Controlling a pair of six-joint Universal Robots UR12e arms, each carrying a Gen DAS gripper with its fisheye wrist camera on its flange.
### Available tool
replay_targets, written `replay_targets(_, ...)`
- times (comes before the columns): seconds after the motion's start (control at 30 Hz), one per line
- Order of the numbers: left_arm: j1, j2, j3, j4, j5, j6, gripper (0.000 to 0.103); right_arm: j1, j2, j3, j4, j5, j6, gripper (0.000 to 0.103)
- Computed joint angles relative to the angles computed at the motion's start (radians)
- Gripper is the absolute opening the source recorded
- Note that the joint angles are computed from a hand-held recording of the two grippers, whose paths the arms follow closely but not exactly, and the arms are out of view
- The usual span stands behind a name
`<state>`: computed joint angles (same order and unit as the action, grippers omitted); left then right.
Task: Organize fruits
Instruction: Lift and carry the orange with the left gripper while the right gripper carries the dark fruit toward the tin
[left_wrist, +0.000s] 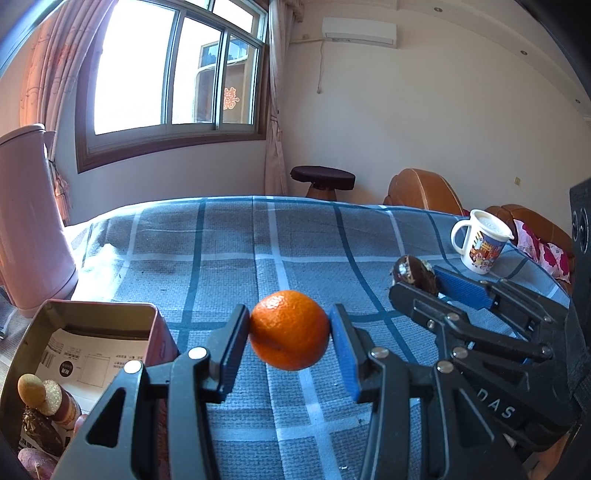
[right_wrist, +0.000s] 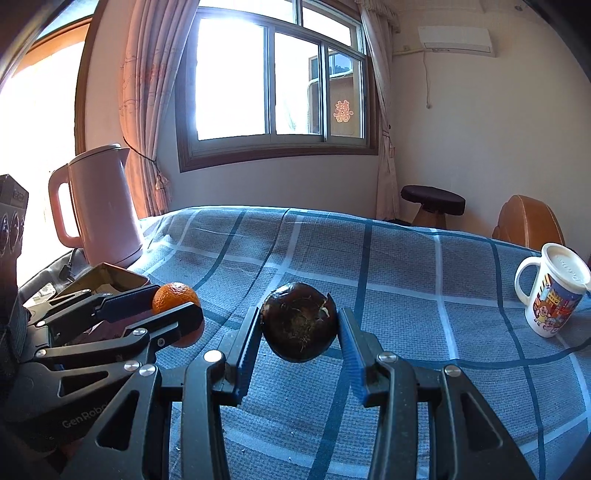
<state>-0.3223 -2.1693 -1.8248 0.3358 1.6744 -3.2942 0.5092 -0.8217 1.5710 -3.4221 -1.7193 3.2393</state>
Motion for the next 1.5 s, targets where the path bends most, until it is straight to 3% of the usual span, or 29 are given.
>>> replay_targets(0.33, -0.007, -0.001, -0.002, 0.021, 0.019, 0.021, 0.047, 0.007, 0.004, 0.016, -0.091, -0.024, -0.023, 0.044)
replay_targets(0.97, -0.033, -0.005, -0.022, 0.127, 0.088, 0.084, 0.047, 0.016, 0.011, 0.023, -0.166, -0.057, -0.04, 0.044)
replay_targets(1.5, -0.038, 0.001, -0.043, 0.166, 0.092, 0.099, 0.047, 0.025, 0.011, 0.034, -0.205, -0.082, -0.066, 0.044)
